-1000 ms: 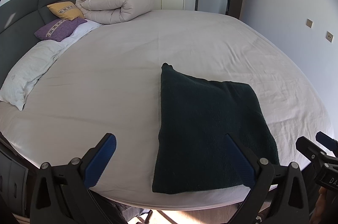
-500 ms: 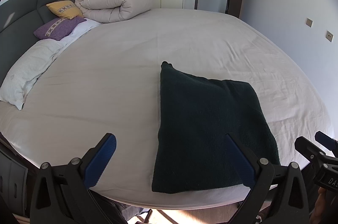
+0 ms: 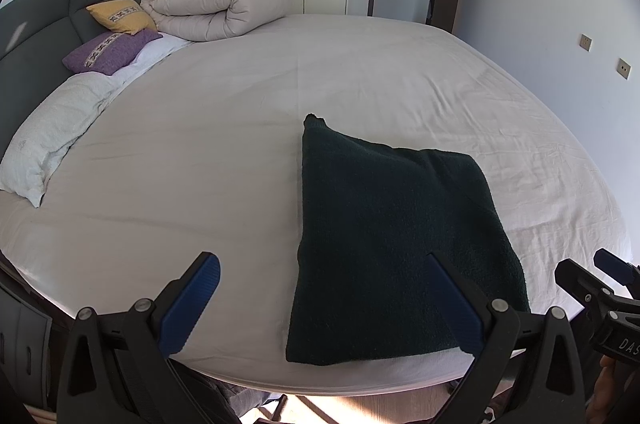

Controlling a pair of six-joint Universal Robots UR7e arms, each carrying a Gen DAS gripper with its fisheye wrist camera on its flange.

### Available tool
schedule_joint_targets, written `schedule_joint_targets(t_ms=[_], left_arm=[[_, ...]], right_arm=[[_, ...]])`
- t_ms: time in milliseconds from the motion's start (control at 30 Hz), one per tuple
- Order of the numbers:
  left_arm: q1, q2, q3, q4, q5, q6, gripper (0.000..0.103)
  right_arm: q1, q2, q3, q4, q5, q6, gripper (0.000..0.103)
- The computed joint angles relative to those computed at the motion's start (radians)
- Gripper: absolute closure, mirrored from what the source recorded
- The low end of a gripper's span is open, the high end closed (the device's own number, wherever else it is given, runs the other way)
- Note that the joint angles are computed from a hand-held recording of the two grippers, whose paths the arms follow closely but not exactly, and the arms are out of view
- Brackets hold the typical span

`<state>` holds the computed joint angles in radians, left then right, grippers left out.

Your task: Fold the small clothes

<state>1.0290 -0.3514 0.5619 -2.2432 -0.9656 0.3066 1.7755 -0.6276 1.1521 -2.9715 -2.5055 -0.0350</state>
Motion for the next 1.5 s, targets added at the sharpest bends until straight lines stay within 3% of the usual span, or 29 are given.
schedule_joint_targets(t_ms=[1500], left_arm=[[0.008,0.014,-0.033,0.039,-0.009,-0.007,0.0]], right_arm=[[-0.007,0.0,0.003,0.011,0.009,0.007,0.0]])
